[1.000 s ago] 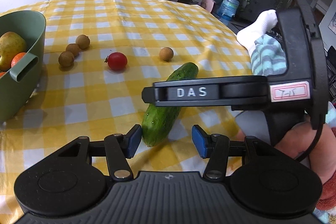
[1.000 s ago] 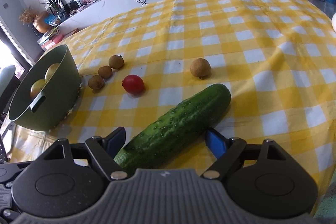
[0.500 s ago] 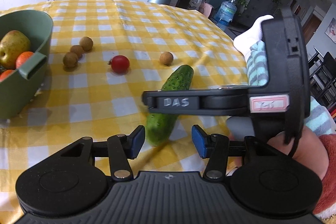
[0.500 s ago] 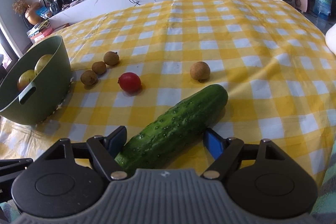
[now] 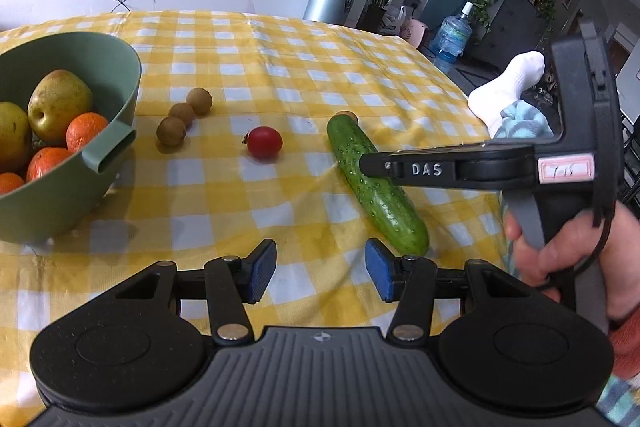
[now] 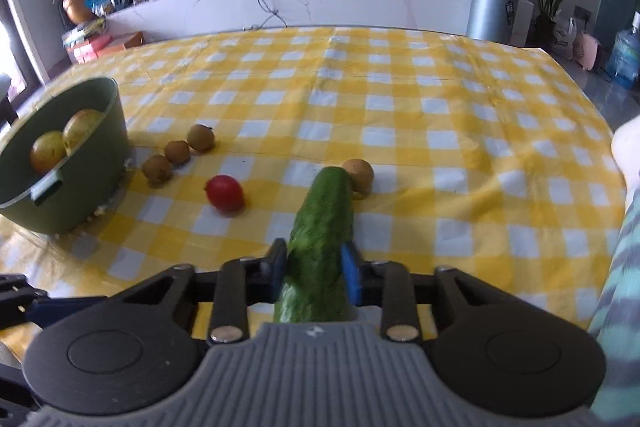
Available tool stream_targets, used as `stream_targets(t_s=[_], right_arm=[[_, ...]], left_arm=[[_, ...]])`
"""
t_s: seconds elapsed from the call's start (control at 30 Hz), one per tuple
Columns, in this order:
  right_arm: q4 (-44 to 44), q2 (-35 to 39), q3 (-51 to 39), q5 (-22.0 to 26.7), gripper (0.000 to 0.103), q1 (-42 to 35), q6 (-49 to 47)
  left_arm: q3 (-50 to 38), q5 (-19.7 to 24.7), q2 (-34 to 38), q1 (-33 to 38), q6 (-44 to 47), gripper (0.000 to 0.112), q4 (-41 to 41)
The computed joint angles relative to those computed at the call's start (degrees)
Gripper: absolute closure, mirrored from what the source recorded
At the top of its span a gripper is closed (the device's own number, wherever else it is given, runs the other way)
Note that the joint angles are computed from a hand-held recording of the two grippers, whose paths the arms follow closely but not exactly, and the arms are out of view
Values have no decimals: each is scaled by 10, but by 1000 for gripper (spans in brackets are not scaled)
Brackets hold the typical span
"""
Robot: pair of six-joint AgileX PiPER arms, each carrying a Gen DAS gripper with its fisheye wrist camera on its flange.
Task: Organize fruits
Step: 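Lower the right tool over the cucumber and close it on one end, then grasp the red plum with the left tool while the right tool holds the cucumber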
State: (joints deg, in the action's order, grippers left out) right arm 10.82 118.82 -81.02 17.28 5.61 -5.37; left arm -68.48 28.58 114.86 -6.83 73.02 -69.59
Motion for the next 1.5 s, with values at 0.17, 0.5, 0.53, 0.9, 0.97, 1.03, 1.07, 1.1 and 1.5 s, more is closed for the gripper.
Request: stream_targets(t_s=[0.17,0.5,0.53,0.9,0.97,1.03,1.07,1.1,1.5], right_arm=[[27,2,-13,2,75,-7,-35],[169,10,12,-35,45,-5,-114],[135,13,11,-40,45,-1,-86],[-114,40,2,-41,60,22,118],[-149,42,1,-41,65,24,144],[-146,40,3,-42,65,24,137],[-155,38,7,-47,66,25,140],[-168,36,13,-56,66,27,144],[-134,55,-9,-66,66,22,85]], left_arm=[[-18,-30,12,-11,-20,53,15],[-49,-109,40,-30,18,53,-16],[-50,-115,42,-31,30,53,-25],[-95,-129,85,-32,54,53,-54],[-110,-131,95,-36,45,53,-46],[-121,-135,103,-41,45,53,-42],[-126,-138,107,-44,47,53,-42],[-132,-141,112,-46,47,53,-42],[-230,-135,180,-58,-153,53,112]])
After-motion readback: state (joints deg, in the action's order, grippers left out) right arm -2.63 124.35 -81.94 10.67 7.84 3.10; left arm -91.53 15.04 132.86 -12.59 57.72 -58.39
